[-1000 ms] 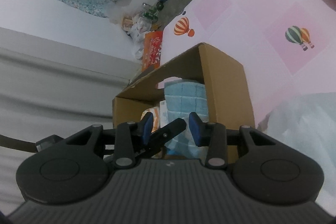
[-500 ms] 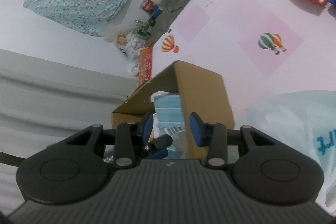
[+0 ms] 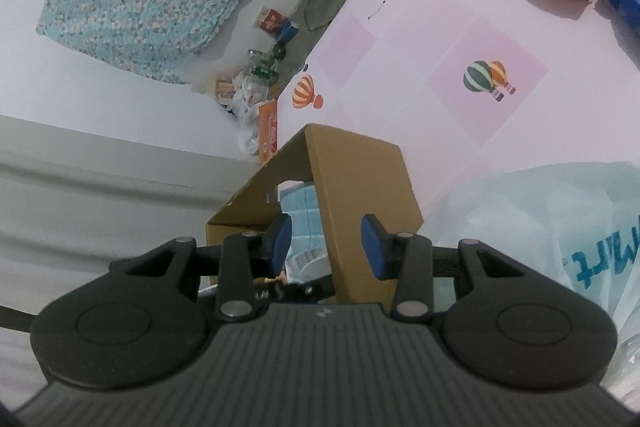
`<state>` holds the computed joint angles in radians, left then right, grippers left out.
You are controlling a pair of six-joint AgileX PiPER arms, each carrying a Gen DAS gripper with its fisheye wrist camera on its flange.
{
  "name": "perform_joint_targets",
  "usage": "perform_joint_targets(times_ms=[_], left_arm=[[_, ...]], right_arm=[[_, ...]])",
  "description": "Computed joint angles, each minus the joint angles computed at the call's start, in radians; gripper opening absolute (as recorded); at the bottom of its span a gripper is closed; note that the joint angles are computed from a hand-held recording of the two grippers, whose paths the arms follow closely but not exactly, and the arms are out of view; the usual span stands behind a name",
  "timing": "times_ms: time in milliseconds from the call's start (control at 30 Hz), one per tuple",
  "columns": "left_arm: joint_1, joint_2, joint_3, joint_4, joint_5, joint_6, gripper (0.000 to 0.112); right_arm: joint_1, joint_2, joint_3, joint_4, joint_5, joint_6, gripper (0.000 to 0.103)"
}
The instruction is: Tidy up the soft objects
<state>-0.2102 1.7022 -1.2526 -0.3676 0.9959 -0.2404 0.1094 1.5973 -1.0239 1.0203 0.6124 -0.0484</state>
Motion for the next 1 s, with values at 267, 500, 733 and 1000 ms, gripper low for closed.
perform_joint_targets(times_ms=[267,500,733,1000], left_arm=[[-0.093,-0.125,0.033,0.118,-0.149,0.05,0.023],[-0.126,-0.003,0.025,0.216,-0.272,-0.081,0.041],[-0.1,-0.111,0.086,0.195,-0.291,-0.133,0.061],[-0.246,-0.217,-0.001,0.415,-0.187,-0.398,0.074]], right_arm=[[-0.027,-0.008,0.026,0.032,0.004,-0.033,0.039],[-0.031,-0.024,0.05,0.026,0.004,-0.029,0.04],[-0.083,-0.06,0.093,0.029,0.019,-0.044,0.042],[-0.208,-0.148,0.16,0.087,0.097,-0.129,0.049]])
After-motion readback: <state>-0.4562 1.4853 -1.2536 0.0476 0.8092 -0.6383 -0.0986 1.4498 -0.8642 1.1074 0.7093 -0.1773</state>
